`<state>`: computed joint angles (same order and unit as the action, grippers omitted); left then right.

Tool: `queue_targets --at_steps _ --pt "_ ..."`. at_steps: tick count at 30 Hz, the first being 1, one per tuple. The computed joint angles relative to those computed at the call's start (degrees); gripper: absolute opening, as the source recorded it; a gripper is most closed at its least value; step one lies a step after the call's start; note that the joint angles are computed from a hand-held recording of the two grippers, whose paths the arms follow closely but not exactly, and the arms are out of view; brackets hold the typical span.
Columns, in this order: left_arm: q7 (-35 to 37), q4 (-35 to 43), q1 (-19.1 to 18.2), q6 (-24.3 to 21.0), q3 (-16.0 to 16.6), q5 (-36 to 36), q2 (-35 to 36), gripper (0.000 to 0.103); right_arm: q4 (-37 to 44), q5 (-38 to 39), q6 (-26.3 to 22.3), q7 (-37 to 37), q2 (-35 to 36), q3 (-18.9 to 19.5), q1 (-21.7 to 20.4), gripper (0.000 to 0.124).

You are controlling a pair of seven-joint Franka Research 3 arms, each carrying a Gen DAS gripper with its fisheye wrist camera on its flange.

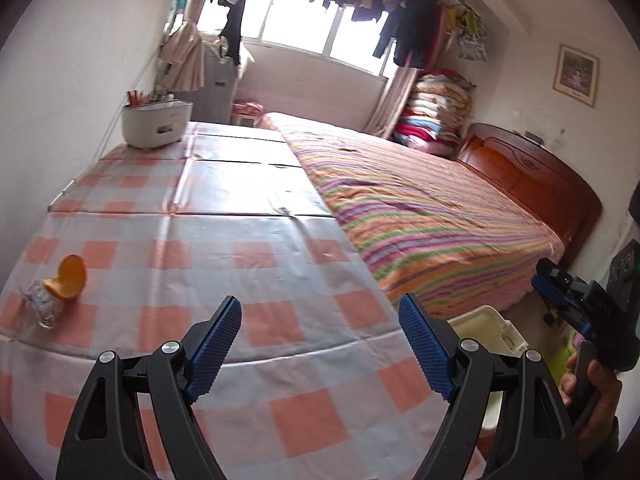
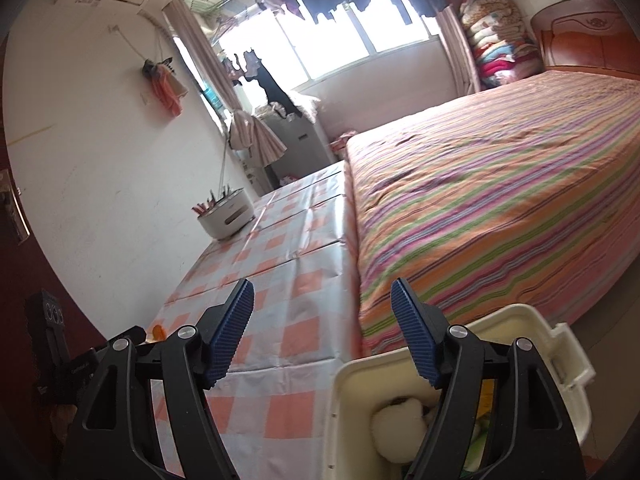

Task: Collect trash
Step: 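Move both tools back over the table toward the orange peel and blister pack, then grasp the orange peel with the right gripper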

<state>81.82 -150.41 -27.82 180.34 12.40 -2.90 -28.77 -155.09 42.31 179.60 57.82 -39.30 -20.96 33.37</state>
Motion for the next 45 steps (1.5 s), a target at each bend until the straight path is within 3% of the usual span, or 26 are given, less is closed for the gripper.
queue_targets --at_steps 8,15,21,26,32,40,45 --pt "-0.3 -3.0 4.7 0.2 3.1 0.0 -4.1 0.079 4.2 3.2 -1.2 -2.9 4.7 -1.8 9.8 0.070" --pt "-2.0 -7.2 10.5 2.0 5.1 0.5 -10.6 0.079 9.8 15.6 -7.5 -11.6 9.0 -10.1 24.9 0.070" --pt "-3.3 -10.5 16.7 1.7 7.5 1.6 -15.1 0.079 16.1 22.9 -14.1 -17.2 16.3 -9.5 28.5 0.070" --pt "-2.4 -11.4 18.8 -0.6 11.2 1.1 -16.7 0.079 21.9 26.6 -20.3 -19.4 23.8 -8.3 28.5 0.070" --pt "-0.4 -11.7 20.5 -2.1 13.2 -0.8 -17.4 0.079 29.3 27.6 -27.3 -20.4 32.0 -5.4 25.9 0.070" --pt "3.5 -11.5 20.2 -4.9 14.9 -3.6 -17.6 0.079 37.8 25.3 -31.8 -18.7 41.8 0.5 21.3 0.070" --pt "6.4 -11.0 19.2 -6.4 16.3 -5.8 -17.7 0.079 43.1 21.7 -31.9 -15.8 48.1 4.2 18.4 0.067"
